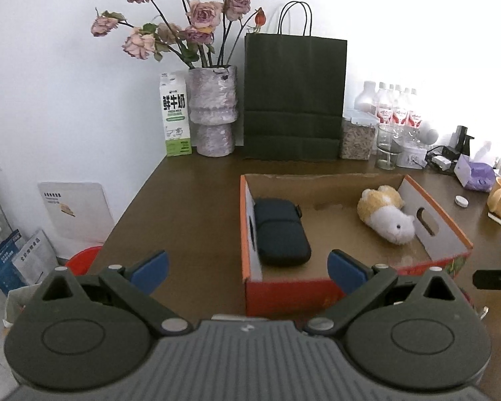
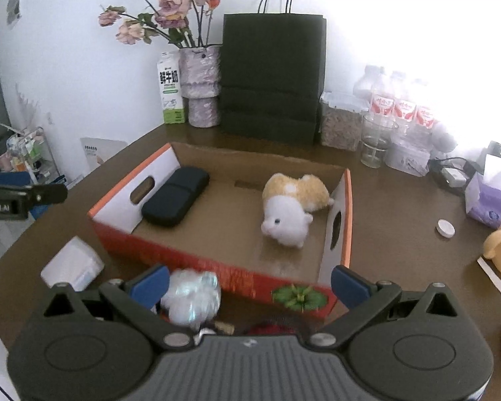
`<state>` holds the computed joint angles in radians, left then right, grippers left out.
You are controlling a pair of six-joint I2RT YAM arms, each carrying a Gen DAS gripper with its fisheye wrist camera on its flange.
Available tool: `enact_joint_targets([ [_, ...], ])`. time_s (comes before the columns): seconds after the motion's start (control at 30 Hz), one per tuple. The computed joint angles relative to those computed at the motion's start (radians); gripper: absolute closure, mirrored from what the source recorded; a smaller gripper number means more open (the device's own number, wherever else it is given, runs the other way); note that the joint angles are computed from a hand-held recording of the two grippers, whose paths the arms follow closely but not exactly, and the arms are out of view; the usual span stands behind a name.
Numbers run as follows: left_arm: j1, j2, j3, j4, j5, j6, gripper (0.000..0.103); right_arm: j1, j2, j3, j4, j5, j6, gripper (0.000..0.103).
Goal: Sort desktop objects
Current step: 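Grasp the white plastic container with the left gripper while the right grasps the red rose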
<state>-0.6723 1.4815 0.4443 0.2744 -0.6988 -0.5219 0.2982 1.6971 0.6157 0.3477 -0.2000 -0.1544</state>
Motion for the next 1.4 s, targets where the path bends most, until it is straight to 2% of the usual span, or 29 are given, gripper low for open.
enact_joint_targets([
  [0.23, -0.125, 0.021, -0.152, 0.12, -0.104, -0.101, 0.0, -0.017, 0.0, -0.195, 0.209, -0.019, 0.001, 0.0],
  [0.37, -0.197, 0.091, -0.204, 0.204, -0.176, -0.16, 0.0, -0.024, 0.052, -0.296, 0.383, -0.017, 0.002, 0.0],
  [0.6, -0.257, 0.24, -0.272, 0.38, -0.246, -0.244, 0.0, -0.053, 0.283, -0.397, 0.738, -0.037, 0.047, 0.0],
  [0.7, -0.231, 0.288, -0.281, 0.443, -0.208, -0.24, 0.0, -0.057, 0.387, -0.417, 0.89, -0.023, 0.07, 0.0],
  [0.93, -0.157, 0.39, -0.268, 0.559, -0.129, -0.193, 0.0, -0.062, 0.398, -0.363, 0.843, -0.019, 0.063, 0.0],
  [1.17, -0.09, 0.463, -0.209, 0.567, -0.054, -0.142, 0.0, -0.061, 0.407, -0.316, 0.819, 0.001, 0.044, 0.0],
  [1.33, -0.033, 0.496, -0.171, 0.563, -0.018, -0.099, 0.0, -0.074, 0.428, -0.263, 0.775, -0.001, 0.027, 0.01],
  [1.4, -0.003, 0.505, -0.141, 0.536, 0.002, -0.08, 0.0, -0.074, 0.436, -0.242, 0.762, 0.004, 0.016, 0.01],
])
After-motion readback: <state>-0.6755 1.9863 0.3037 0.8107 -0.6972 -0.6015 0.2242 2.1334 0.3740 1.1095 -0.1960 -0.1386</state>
